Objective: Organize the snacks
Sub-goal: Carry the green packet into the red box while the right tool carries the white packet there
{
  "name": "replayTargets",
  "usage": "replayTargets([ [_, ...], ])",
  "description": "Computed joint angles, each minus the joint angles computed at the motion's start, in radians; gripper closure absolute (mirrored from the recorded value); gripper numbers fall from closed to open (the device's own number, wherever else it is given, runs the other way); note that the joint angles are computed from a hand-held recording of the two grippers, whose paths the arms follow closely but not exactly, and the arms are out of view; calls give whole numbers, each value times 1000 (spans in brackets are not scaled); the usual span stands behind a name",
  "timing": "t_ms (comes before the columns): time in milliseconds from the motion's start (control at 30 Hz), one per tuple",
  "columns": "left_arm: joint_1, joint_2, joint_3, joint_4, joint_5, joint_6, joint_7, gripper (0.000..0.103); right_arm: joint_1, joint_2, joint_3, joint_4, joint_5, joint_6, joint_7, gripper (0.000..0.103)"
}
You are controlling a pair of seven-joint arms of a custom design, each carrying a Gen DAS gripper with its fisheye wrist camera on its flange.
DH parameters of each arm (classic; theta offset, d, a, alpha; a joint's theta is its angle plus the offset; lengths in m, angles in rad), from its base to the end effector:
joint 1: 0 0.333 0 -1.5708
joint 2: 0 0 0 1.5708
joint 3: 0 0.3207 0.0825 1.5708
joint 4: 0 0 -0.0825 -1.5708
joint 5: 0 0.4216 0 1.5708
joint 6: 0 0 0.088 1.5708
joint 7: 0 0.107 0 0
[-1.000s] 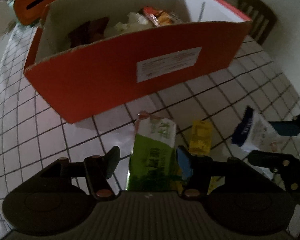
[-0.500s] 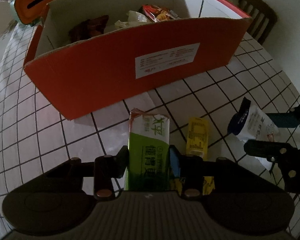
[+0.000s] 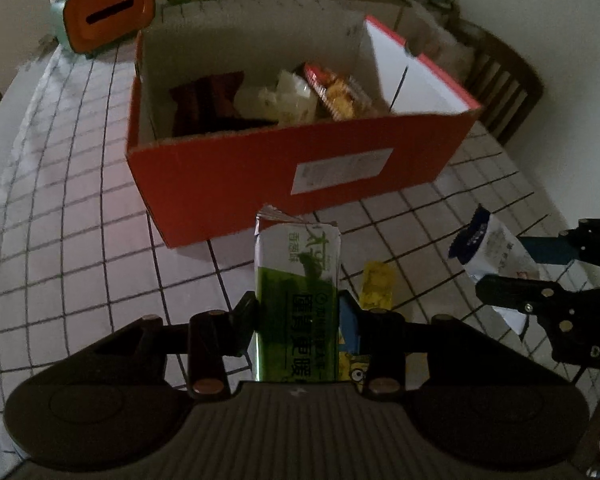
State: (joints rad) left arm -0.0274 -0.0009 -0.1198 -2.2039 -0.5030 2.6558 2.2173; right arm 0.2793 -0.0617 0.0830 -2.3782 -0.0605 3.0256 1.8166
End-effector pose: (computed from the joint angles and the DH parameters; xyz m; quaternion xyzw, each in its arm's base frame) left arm 0.5905 -0.0740 0.4107 -0.5319 0.8021 -0.2508 0.1040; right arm 0.5263 0.2046 0.4086 -0.7187 0.6024 -0.1749 0.3000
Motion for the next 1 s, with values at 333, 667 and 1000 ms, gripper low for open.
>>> replayTargets([
  [333,-12,-79,28,17,-119,-26,95,62,-37,-31,21,41,-129,12,76,58],
  [667,-26,-53,23,111,-128,14,92,62,-50,40,1,185,-228,23,82,58],
  [1000,-10,84,-10,275,46,43,-70,62,-27,172,-51,364,-195,-21,12,58],
])
